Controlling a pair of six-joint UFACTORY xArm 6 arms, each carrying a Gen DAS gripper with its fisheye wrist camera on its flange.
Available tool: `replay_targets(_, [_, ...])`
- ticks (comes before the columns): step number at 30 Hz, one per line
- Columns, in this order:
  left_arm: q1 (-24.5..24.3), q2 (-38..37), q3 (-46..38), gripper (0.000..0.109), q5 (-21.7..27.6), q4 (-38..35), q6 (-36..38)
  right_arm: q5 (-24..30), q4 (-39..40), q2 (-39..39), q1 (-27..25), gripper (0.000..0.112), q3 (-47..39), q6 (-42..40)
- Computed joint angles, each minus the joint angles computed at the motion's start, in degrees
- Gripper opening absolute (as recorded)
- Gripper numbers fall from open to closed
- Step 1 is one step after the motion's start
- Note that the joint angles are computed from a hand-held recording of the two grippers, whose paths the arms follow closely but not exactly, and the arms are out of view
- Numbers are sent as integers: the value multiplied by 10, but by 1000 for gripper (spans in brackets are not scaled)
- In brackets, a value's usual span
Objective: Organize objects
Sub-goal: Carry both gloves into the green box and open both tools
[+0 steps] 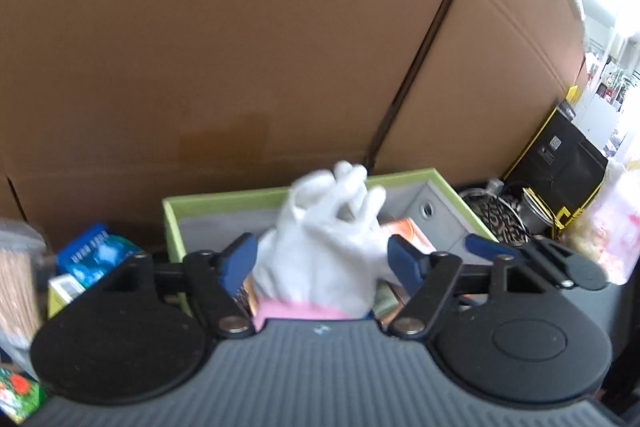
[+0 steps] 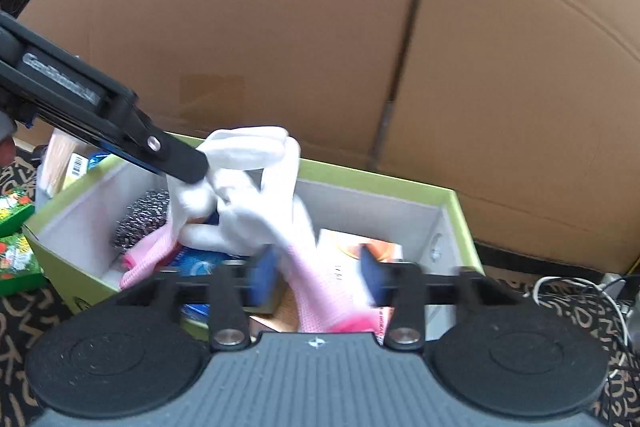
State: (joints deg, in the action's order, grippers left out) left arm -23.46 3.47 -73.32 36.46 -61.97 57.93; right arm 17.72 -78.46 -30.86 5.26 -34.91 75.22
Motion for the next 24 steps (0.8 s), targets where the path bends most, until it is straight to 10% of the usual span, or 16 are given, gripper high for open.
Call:
replay_targets(5, [-2, -20, 23, 103, -19, -63, 23, -2, -70, -46, 0, 60, 22, 93])
replay_targets(7, [-10, -30, 33, 103, -37, -65, 19, -30, -36, -40, -10, 34, 19, 72])
replay_targets(13, [11, -82, 74, 103, -41, -24, 2, 54, 105, 22, 32, 34, -22, -36])
replay_targets(17, [35, -153, 140, 103, -46, -67, 43, 42, 33, -33, 52, 80, 4, 56])
replay_targets(24, [81, -292, 275, 103, -61, -35, 39, 218, -7, -127, 229, 93, 47, 151])
